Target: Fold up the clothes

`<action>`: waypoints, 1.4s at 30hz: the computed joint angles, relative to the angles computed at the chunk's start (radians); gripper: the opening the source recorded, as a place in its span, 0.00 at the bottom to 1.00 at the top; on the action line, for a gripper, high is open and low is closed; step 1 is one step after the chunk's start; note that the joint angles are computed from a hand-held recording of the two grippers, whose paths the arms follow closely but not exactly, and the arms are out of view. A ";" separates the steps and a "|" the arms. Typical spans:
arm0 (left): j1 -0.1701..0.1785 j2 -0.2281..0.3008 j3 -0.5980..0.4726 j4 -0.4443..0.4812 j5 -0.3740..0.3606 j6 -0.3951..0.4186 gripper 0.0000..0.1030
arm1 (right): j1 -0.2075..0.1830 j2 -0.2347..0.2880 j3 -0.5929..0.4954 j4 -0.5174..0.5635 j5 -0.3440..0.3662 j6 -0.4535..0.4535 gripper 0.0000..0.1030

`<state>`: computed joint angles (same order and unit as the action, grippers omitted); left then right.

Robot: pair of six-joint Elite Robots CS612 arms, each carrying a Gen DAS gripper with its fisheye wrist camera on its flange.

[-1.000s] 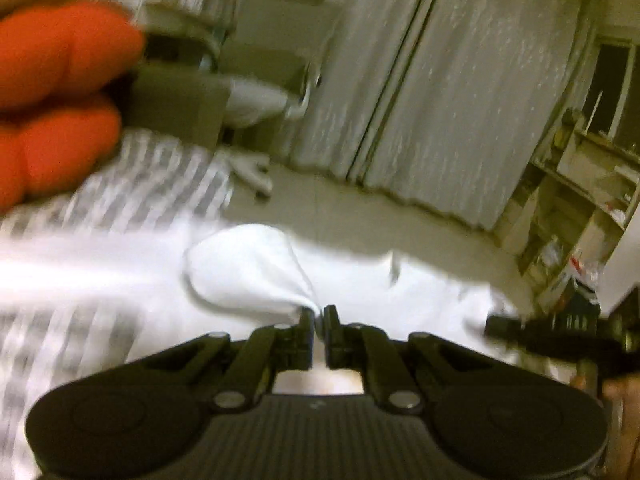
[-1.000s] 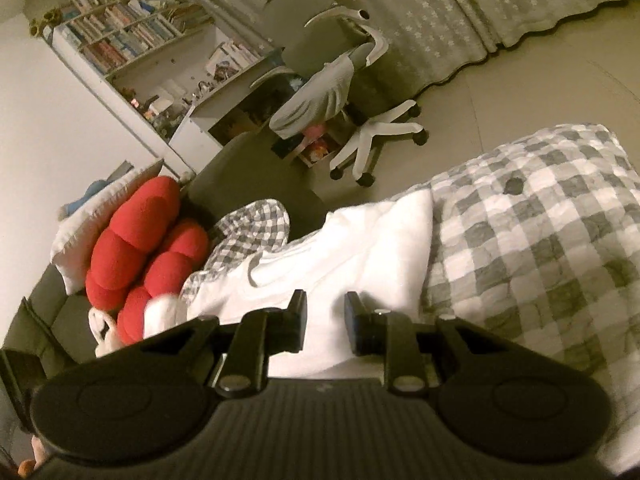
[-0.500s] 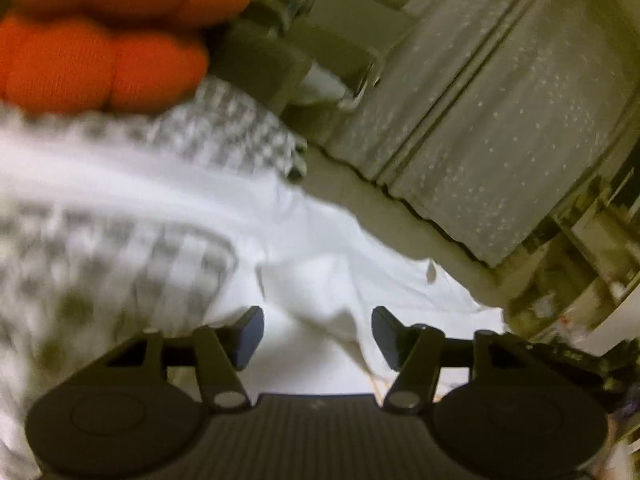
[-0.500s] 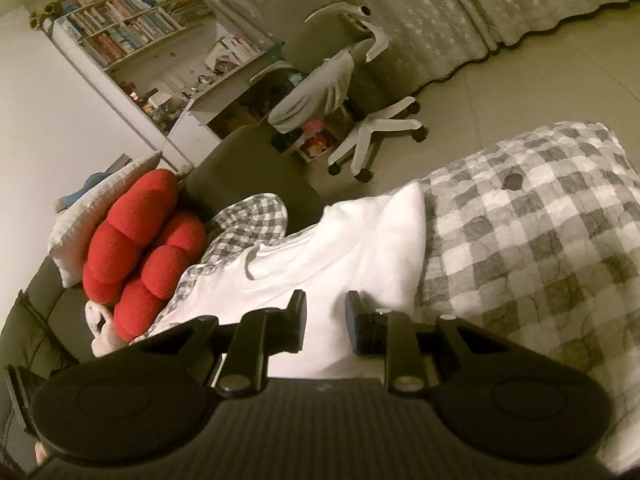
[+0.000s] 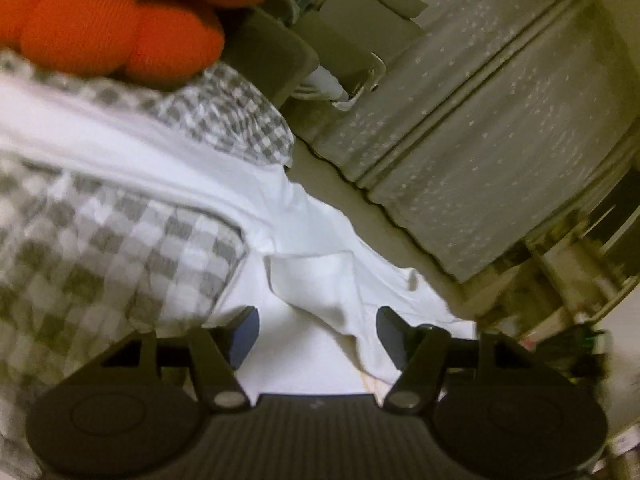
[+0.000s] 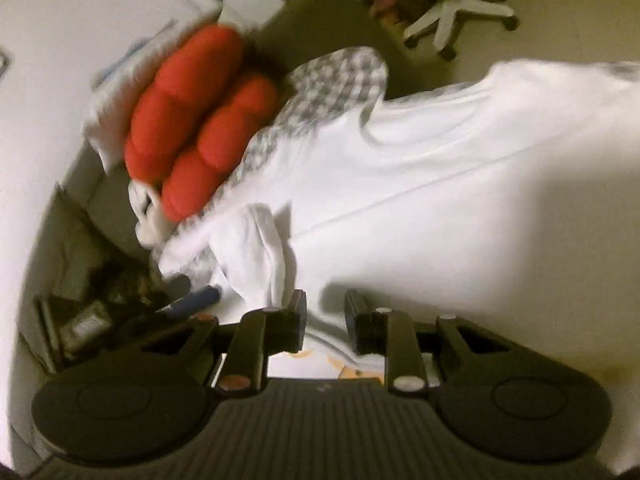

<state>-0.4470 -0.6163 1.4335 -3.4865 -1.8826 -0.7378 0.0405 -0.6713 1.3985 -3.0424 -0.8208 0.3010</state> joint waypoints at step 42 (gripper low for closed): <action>-0.094 -0.034 -0.073 0.007 0.419 0.501 0.08 | -0.111 0.015 0.117 -0.601 -0.120 0.415 0.50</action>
<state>-0.5412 -0.6503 1.3610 -3.4797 -1.4633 -0.2369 -0.0701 -0.6562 1.5154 -3.6431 -0.9404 0.7164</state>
